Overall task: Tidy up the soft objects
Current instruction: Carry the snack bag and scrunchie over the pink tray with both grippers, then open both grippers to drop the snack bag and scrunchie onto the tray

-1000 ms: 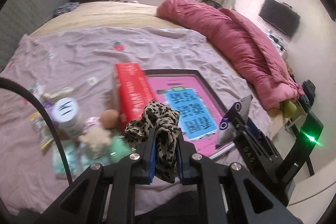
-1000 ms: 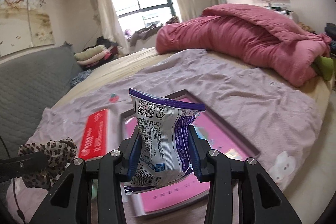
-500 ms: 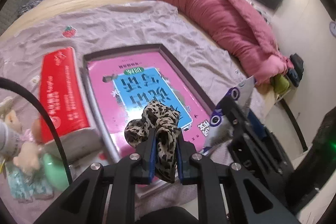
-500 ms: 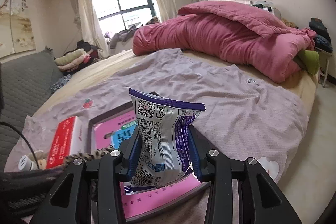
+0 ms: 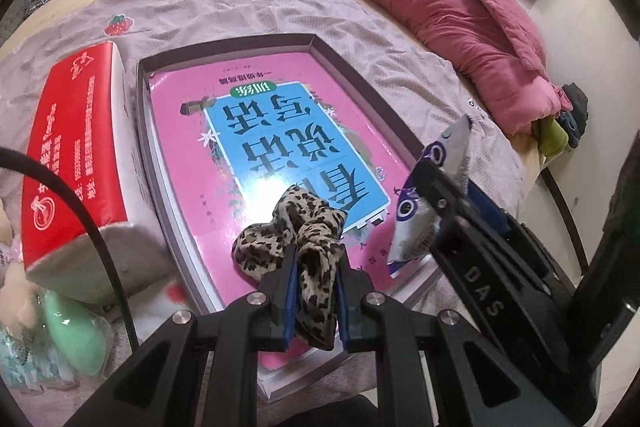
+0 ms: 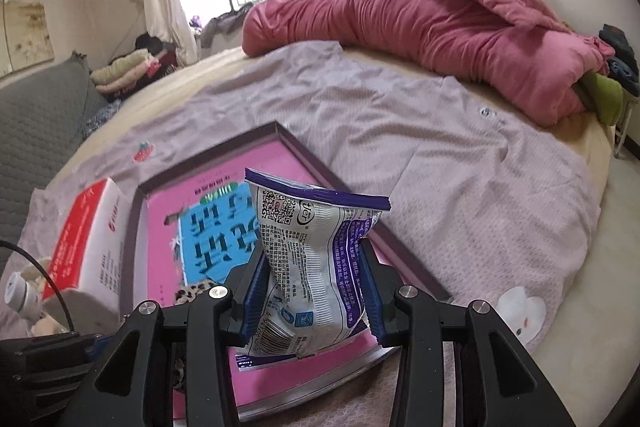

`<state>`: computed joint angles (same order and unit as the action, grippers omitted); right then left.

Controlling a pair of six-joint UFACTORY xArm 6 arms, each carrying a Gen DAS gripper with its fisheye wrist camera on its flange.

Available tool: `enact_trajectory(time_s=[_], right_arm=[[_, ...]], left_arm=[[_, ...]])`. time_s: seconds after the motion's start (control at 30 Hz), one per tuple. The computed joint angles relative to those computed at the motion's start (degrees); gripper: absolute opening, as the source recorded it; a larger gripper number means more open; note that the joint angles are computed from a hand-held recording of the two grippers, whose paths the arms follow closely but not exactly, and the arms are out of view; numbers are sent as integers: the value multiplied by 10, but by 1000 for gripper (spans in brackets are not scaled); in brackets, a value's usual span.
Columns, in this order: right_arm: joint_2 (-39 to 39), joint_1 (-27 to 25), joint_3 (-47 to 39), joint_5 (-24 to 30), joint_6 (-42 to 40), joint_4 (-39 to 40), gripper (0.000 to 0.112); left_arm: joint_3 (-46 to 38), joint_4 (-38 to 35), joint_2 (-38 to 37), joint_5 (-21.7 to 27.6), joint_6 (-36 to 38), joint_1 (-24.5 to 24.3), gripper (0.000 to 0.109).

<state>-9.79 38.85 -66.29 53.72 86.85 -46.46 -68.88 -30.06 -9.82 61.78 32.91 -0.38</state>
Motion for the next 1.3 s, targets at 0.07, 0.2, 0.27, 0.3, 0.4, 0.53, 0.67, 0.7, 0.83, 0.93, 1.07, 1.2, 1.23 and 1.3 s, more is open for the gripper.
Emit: enact_trajectory(time_s=[0.07, 0.2, 0.27, 0.3, 0.4, 0.53, 0.67, 0.7, 0.83, 0.93, 1.07, 1.2, 1.23, 1.3], right_arm=[[8, -2, -2, -2, -8, 10, 45], [20, -3, -7, 4, -16, 17, 46], [23, -5, -8, 4, -16, 19, 48], [24, -6, -7, 3, -15, 23, 48], [24, -8, -4, -2, -13, 26, 50], [21, -10, 1, -12, -10, 29, 64], [22, -3, -5, -1, -5, 15, 67], [21, 0, -6, 5, -2, 8, 68], [11, 11, -6, 32, 18, -16, 72], [3, 13, -1, 42, 29, -21, 73], [-2, 16, 0, 52, 32, -19, 73], [-3, 20, -2, 66, 34, -25, 73], [-4, 21, -2, 68, 37, -27, 73], [-5, 23, -3, 73, 40, -31, 73]], left_arm=[[3, 4, 0, -4, -1, -1, 16], [10, 5, -2, -4, 1, 0, 16], [12, 6, -3, -5, 1, 1, 16], [13, 6, -4, -5, 1, 1, 16], [15, 8, -6, -4, 1, 2, 16], [15, 4, -7, 1, 5, 6, 16], [16, 4, -8, 0, 7, 7, 16], [16, 5, -9, -1, 7, 7, 16], [17, 4, -11, 3, 9, 8, 16], [14, -1, -11, 10, 12, 10, 16], [11, 0, -9, 18, 16, 9, 16], [8, -1, -9, 22, 22, 10, 19], [8, -4, -10, 22, 25, 11, 21], [10, -2, -14, 16, 27, 11, 23]])
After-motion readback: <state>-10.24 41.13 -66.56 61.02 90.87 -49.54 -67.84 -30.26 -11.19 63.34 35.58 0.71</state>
